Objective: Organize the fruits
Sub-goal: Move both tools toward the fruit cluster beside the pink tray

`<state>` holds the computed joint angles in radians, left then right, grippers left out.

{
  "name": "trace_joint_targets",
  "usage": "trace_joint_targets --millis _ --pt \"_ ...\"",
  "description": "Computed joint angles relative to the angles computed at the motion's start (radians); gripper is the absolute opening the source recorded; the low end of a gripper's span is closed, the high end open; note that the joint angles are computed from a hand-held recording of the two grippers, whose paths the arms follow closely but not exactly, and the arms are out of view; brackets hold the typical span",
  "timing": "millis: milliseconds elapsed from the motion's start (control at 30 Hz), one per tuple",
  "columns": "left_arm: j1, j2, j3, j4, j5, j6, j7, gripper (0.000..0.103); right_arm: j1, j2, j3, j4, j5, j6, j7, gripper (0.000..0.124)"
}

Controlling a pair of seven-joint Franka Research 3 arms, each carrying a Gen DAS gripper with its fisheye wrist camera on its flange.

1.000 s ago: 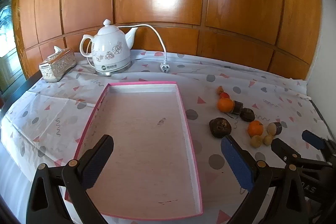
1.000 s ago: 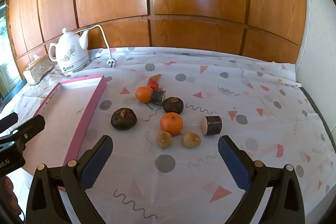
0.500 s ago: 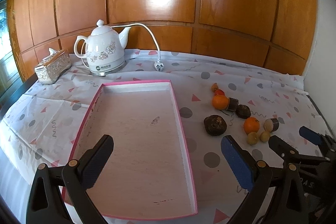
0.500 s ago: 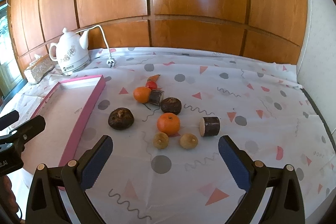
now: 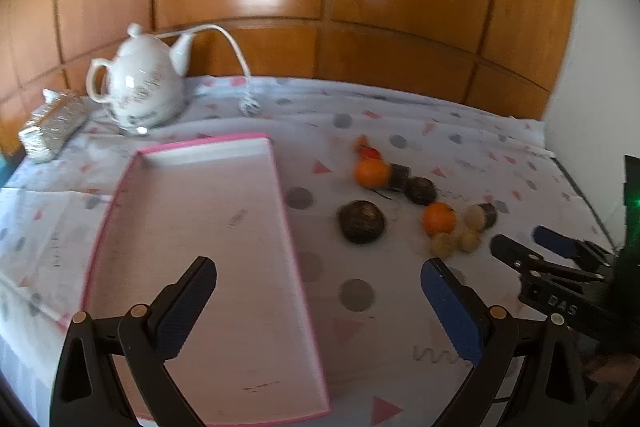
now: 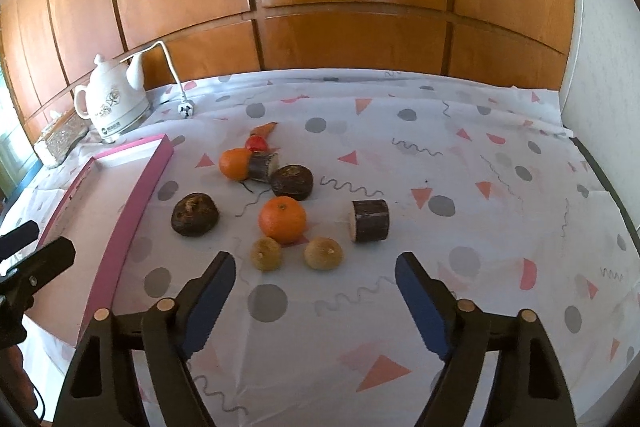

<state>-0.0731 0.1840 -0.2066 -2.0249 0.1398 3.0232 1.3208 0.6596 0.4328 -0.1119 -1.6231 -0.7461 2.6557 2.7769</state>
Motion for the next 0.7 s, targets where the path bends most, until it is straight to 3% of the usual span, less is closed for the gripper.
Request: trace_joint_targets --millis 100,200,233,300,400,533,700 --pt "0.000 0.026 -0.011 0.041 -0.007 -0.037 0.019 0.103 -0.014 0.000 0.005 -0.009 0.025 0.006 -0.013 0.074" --pt "0.036 0.054 -0.065 0.085 -0.079 -0.086 0.118 0.102 -0.026 -0.003 0.005 -0.024 0.049 0.021 -0.017 0.067" --pt "0.054 0.064 -0.089 0.100 -0.119 -0.106 0.167 0.099 -0.029 -0.002 0.005 -0.026 0.057 0.021 -0.022 0.063" --pt "0.067 0.087 -0.108 0.136 -0.170 -0.150 0.238 0.083 -0.035 -0.001 0.003 -0.030 0.071 0.025 -0.032 0.058" --pt "0.079 0.107 -0.125 0.161 -0.242 -0.177 0.312 0.081 -0.052 -0.005 0.007 -0.052 0.110 0.058 -0.049 0.054" --pt "0.070 0.128 -0.119 0.189 -0.287 -0.210 0.366 0.077 -0.073 0.000 0.023 -0.069 0.179 0.101 -0.111 0.052" --pt "0.029 0.191 -0.086 0.287 -0.265 -0.277 0.345 0.064 -0.052 0.018 0.005 -0.060 0.225 0.110 -0.176 0.050"
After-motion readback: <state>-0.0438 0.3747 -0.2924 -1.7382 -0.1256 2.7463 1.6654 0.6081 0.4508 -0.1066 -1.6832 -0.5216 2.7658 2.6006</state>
